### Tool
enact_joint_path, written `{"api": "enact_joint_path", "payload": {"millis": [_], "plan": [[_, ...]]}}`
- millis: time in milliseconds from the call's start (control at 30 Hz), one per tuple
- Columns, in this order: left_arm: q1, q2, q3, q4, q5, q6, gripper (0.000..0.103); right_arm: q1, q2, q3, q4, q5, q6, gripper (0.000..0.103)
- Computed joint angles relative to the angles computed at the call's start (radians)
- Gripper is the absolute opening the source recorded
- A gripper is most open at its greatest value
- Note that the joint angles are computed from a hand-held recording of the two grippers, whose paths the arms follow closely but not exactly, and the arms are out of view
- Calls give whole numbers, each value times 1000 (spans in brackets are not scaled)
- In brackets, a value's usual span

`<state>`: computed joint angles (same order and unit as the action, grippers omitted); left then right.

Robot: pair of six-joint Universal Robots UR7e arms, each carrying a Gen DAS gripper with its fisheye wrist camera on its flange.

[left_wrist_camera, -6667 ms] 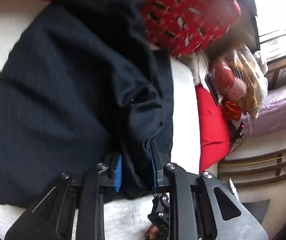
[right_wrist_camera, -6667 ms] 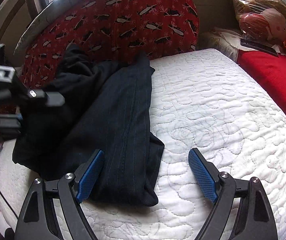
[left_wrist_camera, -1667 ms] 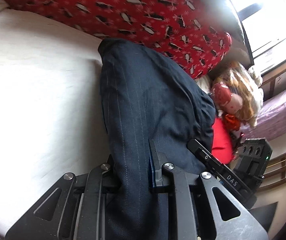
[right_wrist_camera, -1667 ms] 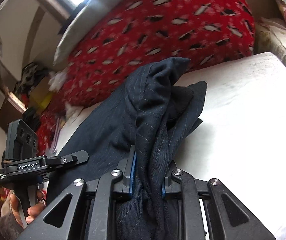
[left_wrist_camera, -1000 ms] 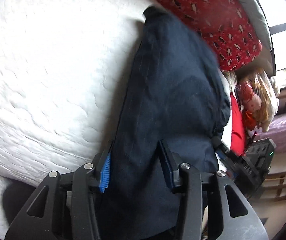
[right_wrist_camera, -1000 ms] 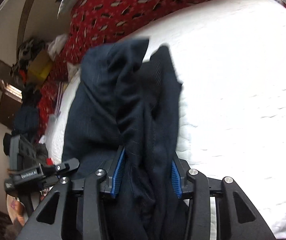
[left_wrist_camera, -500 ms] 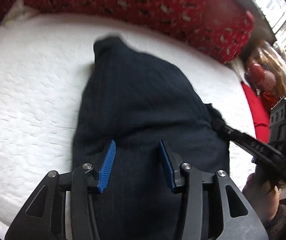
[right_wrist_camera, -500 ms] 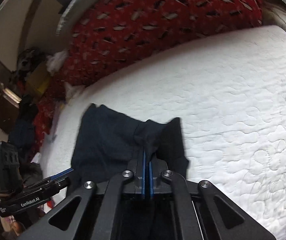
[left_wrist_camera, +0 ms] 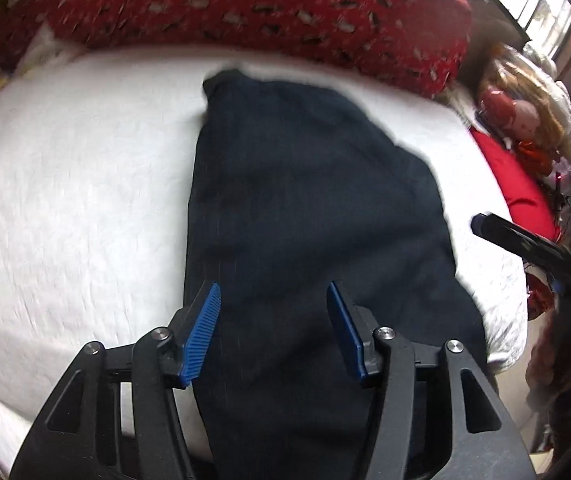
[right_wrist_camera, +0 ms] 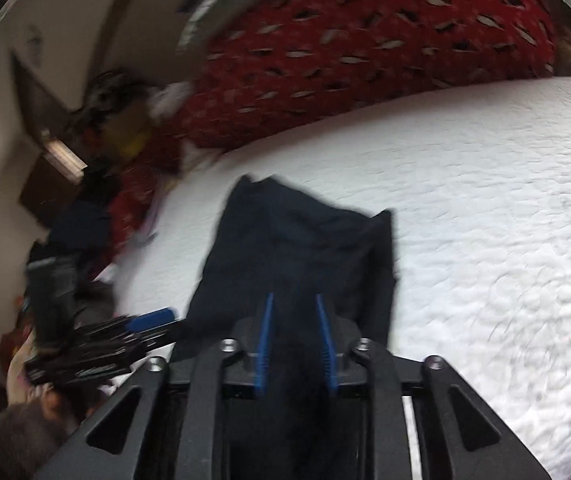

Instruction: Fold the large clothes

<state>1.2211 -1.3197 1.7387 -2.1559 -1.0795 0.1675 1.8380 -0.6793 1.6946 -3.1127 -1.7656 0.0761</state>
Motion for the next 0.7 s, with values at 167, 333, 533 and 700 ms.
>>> {"api": "enact_joint_path", "payload": {"millis": [167,333,533,700], "plan": [[-26,-10,69,-19,100,13,54,56,79,-6,118,-263,-100,38],[-39,-77,95,23,37,-12,56,74,39,67,34,-259,-9,42],[-64,-134,205,-40,98,3,59,80,38,119,92,-334,33,56],[-59,-169,208,-49,88,-32,59,102,5,153,87,-409,138,68]]}}
